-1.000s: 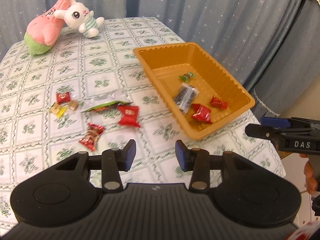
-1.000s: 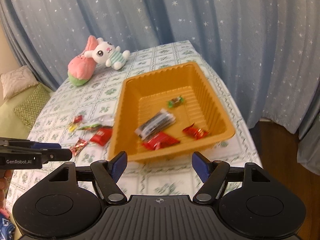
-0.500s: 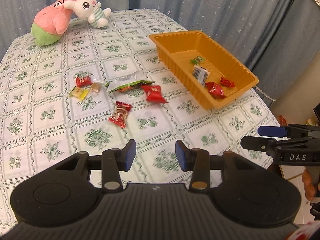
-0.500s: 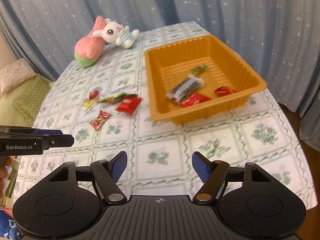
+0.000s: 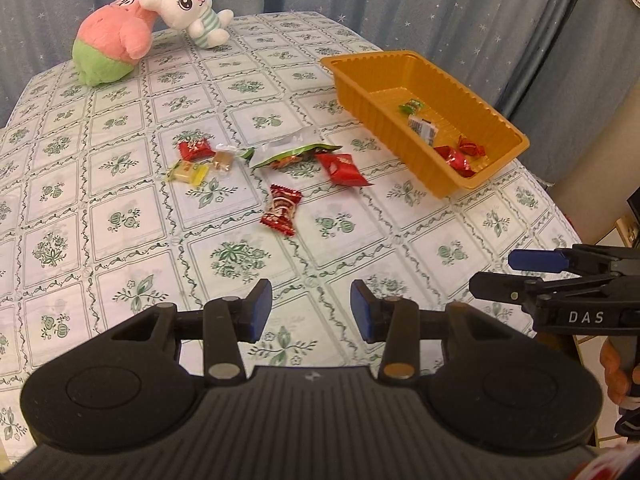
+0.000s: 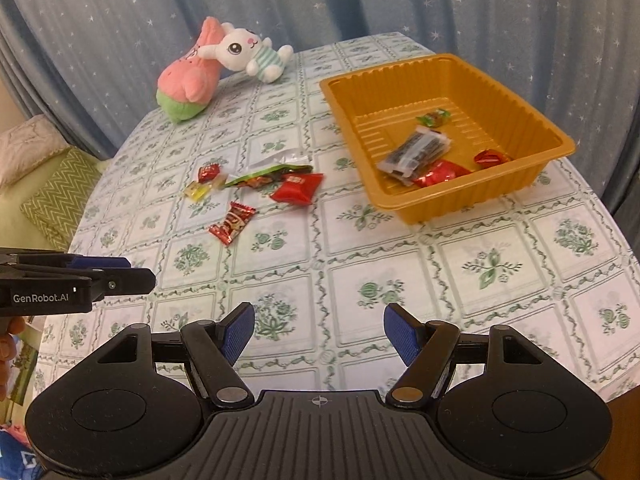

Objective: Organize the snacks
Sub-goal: 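Move both open grippers back toward the candies on the tablecloth, then grasp the red-and-brown wrapped candy with the left gripper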

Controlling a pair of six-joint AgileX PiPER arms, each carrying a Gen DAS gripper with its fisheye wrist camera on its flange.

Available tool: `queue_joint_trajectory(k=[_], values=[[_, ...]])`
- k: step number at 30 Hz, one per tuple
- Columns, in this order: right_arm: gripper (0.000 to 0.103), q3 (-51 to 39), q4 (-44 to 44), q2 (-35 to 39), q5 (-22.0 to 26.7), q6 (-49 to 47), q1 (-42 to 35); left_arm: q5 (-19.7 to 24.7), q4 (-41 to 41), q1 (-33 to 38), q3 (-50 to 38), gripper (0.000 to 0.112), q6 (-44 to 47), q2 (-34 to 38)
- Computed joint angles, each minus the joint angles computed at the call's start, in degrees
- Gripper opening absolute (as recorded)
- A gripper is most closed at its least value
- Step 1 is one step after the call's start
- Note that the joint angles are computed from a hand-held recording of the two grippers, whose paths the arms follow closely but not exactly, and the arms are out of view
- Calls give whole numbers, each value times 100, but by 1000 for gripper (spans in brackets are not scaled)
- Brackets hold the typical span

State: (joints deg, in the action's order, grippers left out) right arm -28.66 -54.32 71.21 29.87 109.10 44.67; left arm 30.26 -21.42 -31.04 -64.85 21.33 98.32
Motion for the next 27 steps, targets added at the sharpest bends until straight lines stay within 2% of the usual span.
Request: queue_joint_trajectory(k=[7,16,22,27], values=[[71,-222,-667,578,-98,550,-53,-341,-129,40,-4,39,388,266],[71,-409,-1305,950,-454,737,-548,-694,-152,-77,-475,37,568,869],[71,-540,-1646,1131,-761,778,-942,-713,-41,-148,-1002,34,632,1369],[70,-617,-1829,1192,-952,734,-1219,-507,275,-188,-1633,32,418,1906]])
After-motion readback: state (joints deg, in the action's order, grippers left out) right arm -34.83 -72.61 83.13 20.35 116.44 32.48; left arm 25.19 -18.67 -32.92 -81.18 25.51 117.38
